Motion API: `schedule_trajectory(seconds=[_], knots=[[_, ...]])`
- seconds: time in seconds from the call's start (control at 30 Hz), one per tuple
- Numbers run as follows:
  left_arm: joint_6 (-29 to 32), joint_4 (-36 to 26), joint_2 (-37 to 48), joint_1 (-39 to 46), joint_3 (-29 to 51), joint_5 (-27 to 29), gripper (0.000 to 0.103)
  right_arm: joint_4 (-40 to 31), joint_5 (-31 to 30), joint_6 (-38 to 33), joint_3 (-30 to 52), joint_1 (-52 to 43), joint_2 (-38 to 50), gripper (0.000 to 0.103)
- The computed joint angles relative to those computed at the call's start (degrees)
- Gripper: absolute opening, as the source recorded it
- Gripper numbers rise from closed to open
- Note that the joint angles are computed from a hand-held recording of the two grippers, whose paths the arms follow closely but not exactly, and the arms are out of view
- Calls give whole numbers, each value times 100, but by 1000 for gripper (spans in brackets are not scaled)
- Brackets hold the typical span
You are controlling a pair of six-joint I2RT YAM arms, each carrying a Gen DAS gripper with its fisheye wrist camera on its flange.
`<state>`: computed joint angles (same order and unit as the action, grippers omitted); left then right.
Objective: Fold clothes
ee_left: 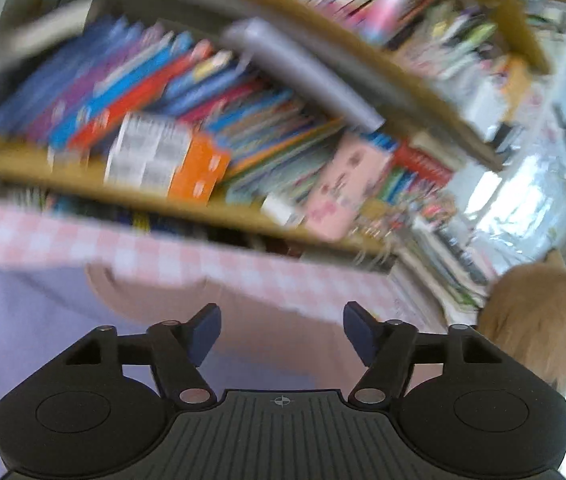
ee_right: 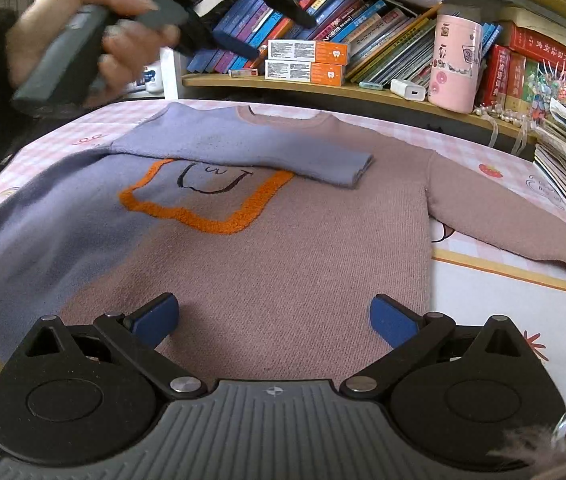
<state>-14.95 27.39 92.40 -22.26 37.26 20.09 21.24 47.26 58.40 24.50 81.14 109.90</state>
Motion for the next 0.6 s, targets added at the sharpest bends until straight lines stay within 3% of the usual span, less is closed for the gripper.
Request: schedule_trajectory(seconds=[0.13, 0.27, 0.37, 0.47, 0.6], knots=[[830, -71, -1090, 554, -900, -83, 70, 6, 4, 5, 2, 1, 12, 103], [2030, -979, -2009, 1173, -1607, -543, 70, 5, 8, 3, 3, 2, 21, 103], [2736, -1306, -2717, 1799, -2293, -658, 70, -75, 44, 12, 42, 9, 35, 103], [3316, -1567, -3411, 2718, -2905, -351, 69, -582, 253, 196, 271, 112, 90, 103], [3911, -1679, -3679, 3762, -3280, 263, 69, -1273, 567, 416, 621, 277, 226, 103]])
